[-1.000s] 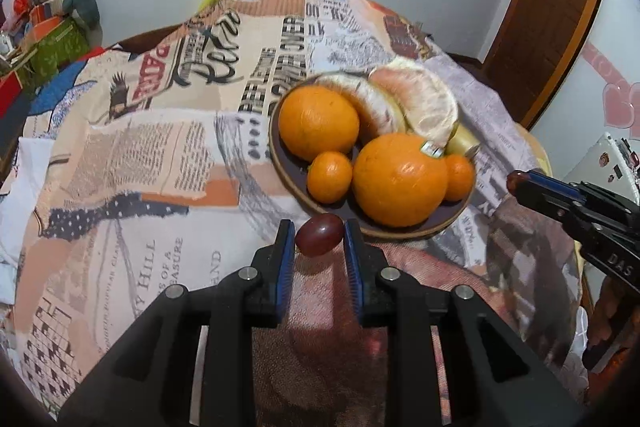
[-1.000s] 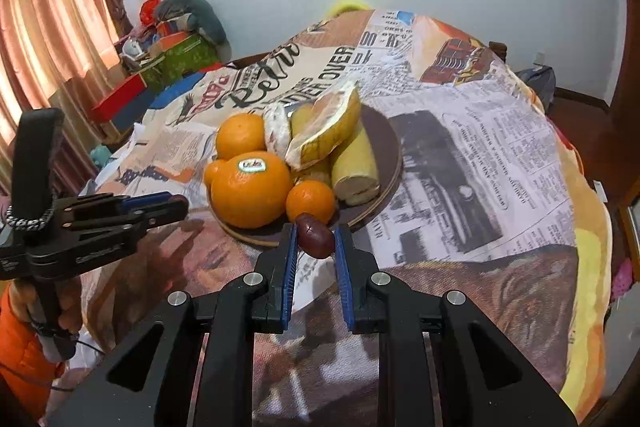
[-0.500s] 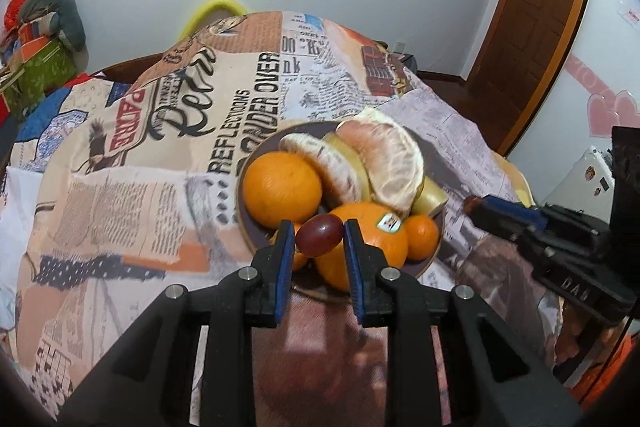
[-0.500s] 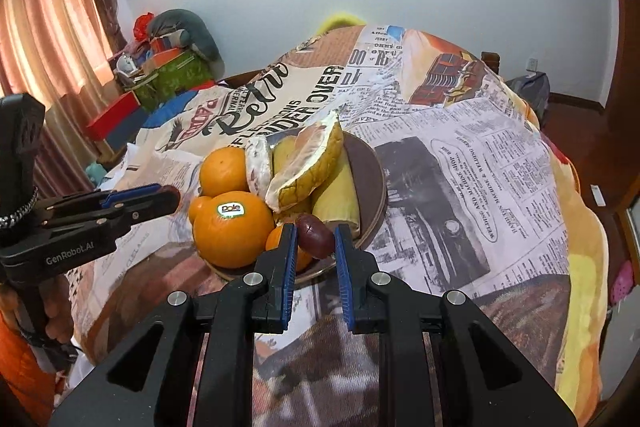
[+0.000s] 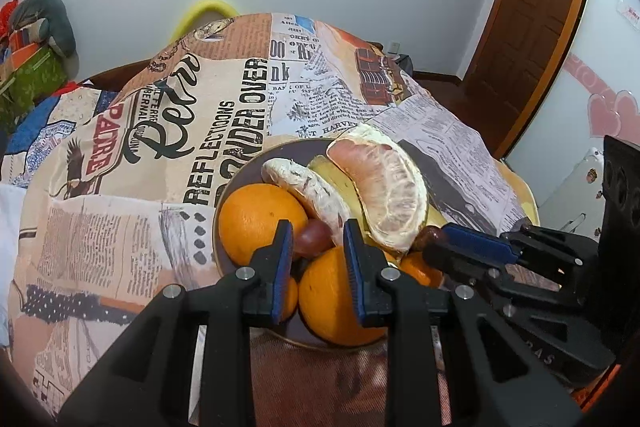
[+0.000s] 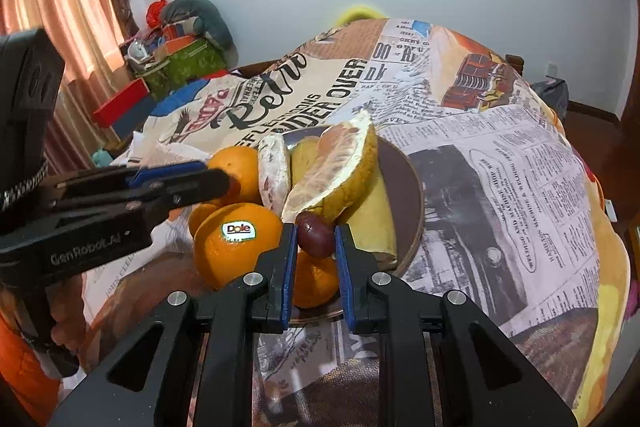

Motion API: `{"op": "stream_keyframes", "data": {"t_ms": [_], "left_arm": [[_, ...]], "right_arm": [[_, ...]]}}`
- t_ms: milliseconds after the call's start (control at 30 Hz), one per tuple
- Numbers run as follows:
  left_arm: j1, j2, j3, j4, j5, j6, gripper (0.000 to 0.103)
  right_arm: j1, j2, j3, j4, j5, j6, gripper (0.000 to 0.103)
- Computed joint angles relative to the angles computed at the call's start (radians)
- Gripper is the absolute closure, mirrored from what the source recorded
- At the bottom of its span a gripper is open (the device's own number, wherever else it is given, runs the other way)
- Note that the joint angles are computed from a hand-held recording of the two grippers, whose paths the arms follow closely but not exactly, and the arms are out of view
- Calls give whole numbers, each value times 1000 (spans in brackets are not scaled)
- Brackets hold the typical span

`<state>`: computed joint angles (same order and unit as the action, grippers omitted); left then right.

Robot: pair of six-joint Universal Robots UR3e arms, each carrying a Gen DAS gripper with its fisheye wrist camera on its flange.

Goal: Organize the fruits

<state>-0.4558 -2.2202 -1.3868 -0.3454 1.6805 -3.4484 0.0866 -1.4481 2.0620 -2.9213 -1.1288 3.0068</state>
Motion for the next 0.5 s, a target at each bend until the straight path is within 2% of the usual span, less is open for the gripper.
{"op": "stream_keyframes", "data": {"t_ms": [167, 300, 500], "left_arm": [[7, -3, -1, -1, -9, -13, 74], [3, 23, -41, 19, 4, -25, 67], [-14, 107, -124, 41, 35, -46, 67]], "right_arm": [[-5, 13, -13, 19, 6, 1, 82], [-7, 1, -7, 16, 1, 1, 70], [-34, -95, 28, 37, 7, 3, 69]]}}
